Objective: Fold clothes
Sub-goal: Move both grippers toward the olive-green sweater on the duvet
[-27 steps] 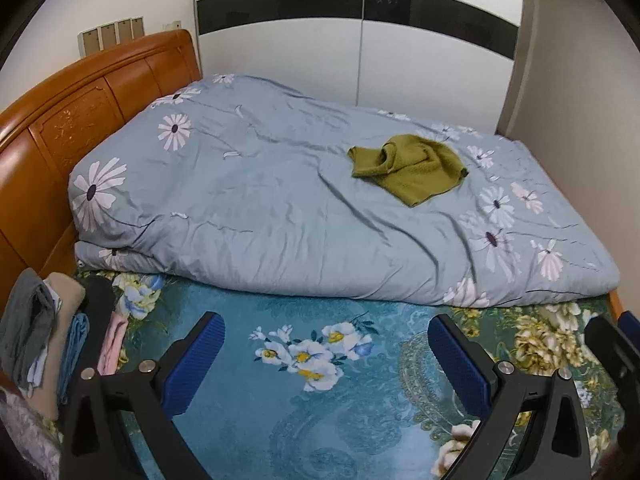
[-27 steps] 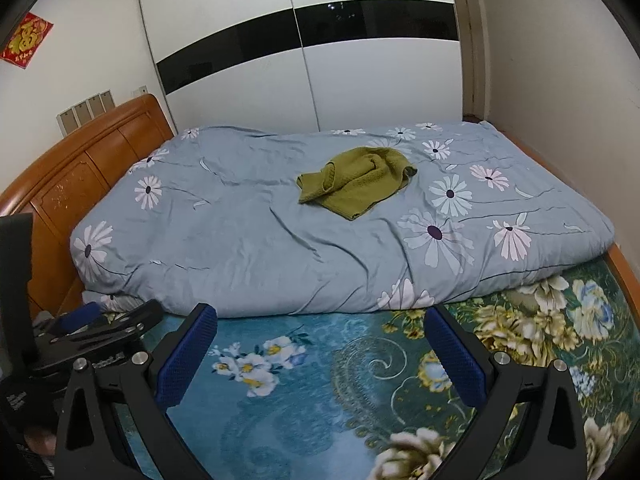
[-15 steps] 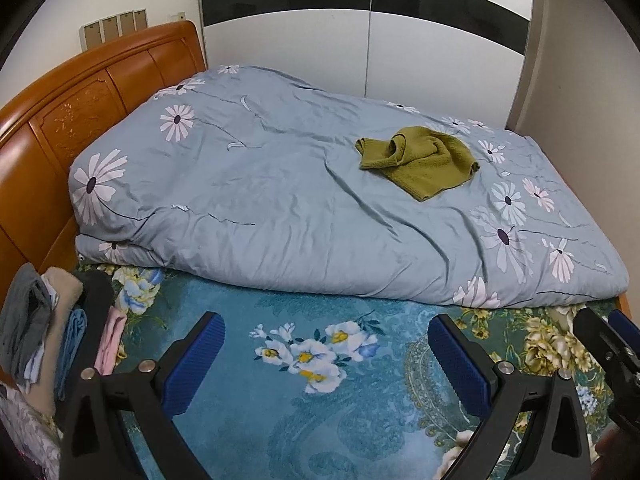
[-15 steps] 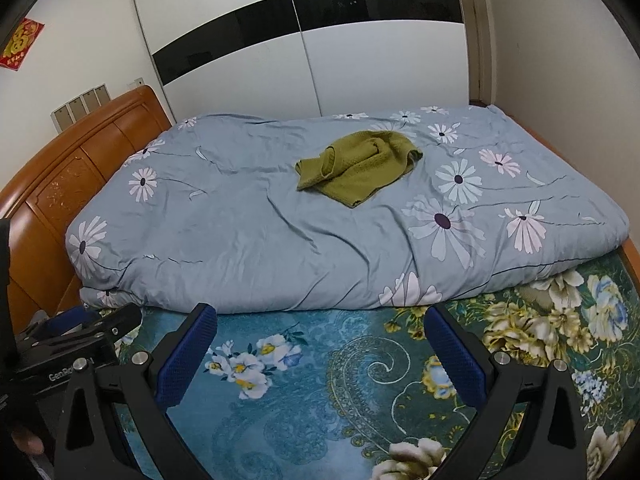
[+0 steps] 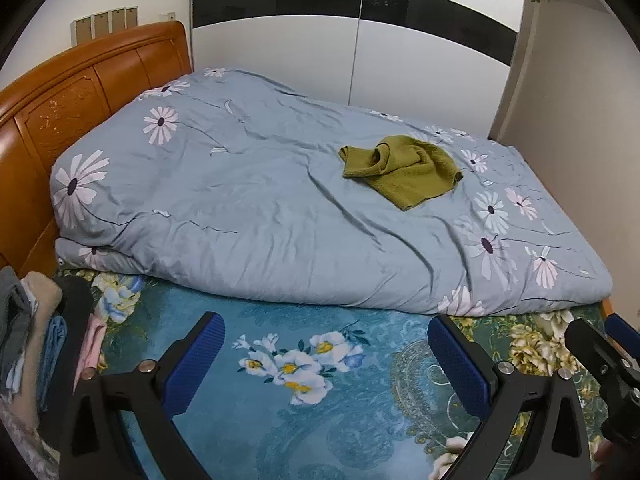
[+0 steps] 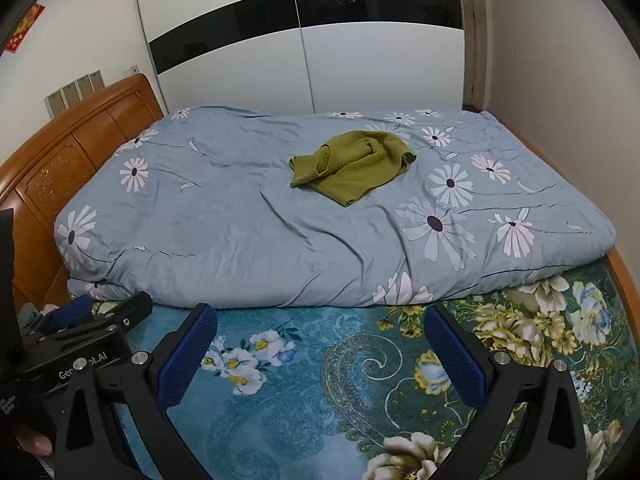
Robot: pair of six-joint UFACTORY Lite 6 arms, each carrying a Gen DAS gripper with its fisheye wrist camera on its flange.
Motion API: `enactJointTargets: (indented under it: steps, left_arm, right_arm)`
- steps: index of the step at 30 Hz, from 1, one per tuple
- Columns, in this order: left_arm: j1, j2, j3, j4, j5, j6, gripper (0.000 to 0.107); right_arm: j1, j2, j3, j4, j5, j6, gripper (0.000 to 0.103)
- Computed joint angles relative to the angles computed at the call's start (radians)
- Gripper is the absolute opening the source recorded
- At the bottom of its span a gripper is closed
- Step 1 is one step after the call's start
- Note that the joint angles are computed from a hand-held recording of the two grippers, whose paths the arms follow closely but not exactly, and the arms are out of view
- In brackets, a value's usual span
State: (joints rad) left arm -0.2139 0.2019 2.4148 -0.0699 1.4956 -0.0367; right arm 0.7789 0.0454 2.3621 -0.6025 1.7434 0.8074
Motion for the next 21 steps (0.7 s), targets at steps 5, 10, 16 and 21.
enactJointTargets:
  steps: [5,10,16,21]
  left_arm:
    - [0.044,0.006,-0.029,-0.037,-0.025,0.043,0.103]
    - [0.08,0.02,-0.08,-0.078,-0.057,0.077,0.103]
    - [0.082,0.049,-0.131,-0.094,-0.12,0.105,0.103]
    - [0.093,0.144,-0.102,-0.139,-0.143,0.136,0.103]
  right_arm:
    - [-0.006,0.068,0.085,-0.004,0.027,-0.018,0.103]
    - [-0.04,0.095,0.085,0.011,0.018,-0.03,0.103]
    - [-0.172,0.063,-0.034,0.106,-0.082,-0.043,0.103]
    - [-0.301,0.048,-0.157,0.188,-0.202,-0.092,0.103]
